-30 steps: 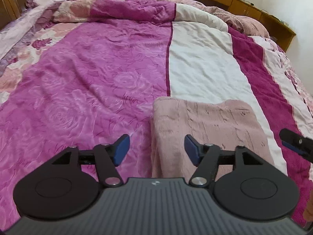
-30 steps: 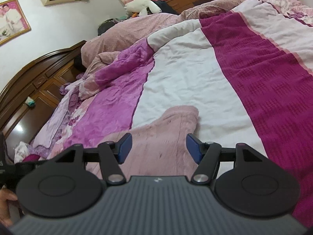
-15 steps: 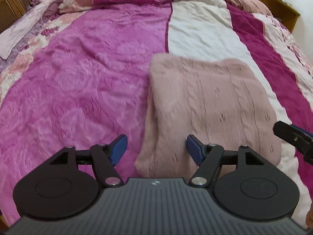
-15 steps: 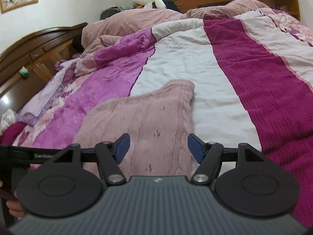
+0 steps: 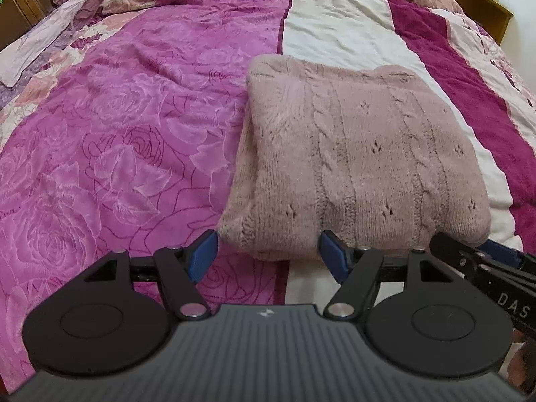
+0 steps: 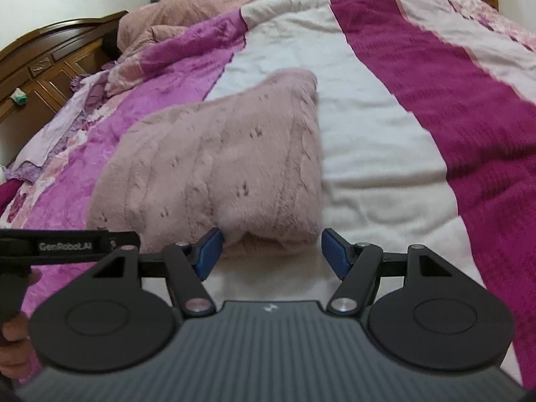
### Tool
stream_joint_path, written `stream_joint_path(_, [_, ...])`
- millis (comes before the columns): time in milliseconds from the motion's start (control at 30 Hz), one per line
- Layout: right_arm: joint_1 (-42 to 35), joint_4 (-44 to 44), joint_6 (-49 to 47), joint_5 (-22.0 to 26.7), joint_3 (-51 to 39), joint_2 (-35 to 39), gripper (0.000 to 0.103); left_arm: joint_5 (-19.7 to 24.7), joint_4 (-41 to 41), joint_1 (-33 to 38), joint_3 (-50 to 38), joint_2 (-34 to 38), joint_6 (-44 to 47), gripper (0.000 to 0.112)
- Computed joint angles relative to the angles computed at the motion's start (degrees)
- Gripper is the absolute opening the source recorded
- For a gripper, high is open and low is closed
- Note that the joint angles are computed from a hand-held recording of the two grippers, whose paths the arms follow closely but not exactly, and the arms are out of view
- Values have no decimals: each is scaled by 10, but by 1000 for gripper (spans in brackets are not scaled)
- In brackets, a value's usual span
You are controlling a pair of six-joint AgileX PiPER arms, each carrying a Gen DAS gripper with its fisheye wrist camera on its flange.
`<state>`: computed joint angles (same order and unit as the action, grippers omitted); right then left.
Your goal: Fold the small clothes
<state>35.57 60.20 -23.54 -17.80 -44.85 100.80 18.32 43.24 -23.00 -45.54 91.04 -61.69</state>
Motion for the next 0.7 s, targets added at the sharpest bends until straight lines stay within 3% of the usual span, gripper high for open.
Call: stream_joint_path(700, [8,51,-44,0,-7,5,68,7,45,-12,5,7,-48,74])
